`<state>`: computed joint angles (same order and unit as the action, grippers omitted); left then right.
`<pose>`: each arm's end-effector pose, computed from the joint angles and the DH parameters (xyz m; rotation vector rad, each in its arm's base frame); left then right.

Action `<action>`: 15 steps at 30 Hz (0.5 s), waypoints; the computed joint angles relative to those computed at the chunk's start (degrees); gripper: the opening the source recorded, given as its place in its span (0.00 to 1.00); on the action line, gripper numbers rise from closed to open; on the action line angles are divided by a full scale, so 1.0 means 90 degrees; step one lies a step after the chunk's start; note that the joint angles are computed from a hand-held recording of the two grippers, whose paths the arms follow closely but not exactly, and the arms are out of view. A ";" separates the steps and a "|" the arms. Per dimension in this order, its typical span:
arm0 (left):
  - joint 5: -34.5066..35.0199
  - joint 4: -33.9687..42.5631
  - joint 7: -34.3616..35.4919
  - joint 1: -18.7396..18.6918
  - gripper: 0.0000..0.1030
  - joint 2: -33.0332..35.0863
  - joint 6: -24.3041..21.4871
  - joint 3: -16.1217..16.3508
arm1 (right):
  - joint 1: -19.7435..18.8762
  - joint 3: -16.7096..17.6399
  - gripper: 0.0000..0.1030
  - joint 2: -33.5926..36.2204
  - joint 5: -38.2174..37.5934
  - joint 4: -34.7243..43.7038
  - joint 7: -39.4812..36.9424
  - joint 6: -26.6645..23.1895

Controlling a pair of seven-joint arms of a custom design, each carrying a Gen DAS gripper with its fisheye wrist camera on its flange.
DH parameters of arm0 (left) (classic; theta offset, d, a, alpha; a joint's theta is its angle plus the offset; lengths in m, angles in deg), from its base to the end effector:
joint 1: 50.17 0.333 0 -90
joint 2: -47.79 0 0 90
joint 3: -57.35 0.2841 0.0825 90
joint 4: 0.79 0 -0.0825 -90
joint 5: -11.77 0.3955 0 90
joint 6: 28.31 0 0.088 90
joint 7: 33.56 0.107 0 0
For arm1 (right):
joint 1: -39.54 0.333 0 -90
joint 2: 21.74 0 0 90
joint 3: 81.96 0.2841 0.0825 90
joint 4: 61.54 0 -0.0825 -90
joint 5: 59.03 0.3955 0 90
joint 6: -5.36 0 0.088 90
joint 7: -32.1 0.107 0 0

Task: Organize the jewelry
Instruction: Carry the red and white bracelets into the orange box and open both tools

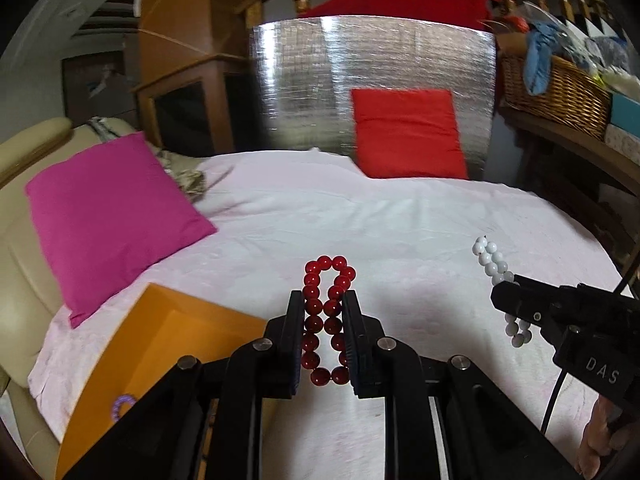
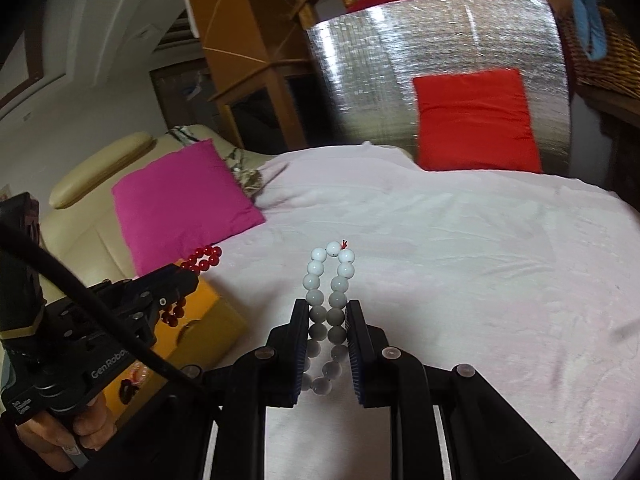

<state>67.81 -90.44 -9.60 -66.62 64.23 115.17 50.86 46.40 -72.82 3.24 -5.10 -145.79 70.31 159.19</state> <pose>0.6423 -0.2683 0.5185 -1.7120 1.4710 -0.7260 0.7121 0.1561 0.4781 -1.7919 1.1411 -0.3170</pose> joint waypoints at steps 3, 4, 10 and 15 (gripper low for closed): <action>-0.0017 -0.0369 -0.0241 0.0075 0.19 -0.0322 -0.0047 0.0026 | 0.0056 0.0076 0.20 -0.0021 0.0030 0.0000 -0.0066 -0.0043; 0.0034 -0.0501 -0.0331 0.0102 0.19 -0.0433 -0.0077 0.0026 | 0.0068 0.0103 0.20 -0.0042 0.0067 -0.0027 -0.0113 -0.0042; 0.0366 -0.1235 -0.0688 0.0272 0.19 -0.1072 -0.0540 -0.0120 | 0.0217 0.0213 0.20 -0.0107 0.0235 -0.0088 -0.0345 -0.0083; 0.0450 -0.1768 -0.0839 0.0484 0.19 -0.1545 -0.0807 -0.0280 | 0.0336 0.0287 0.20 -0.0124 0.0425 -0.0097 -0.0503 -0.0131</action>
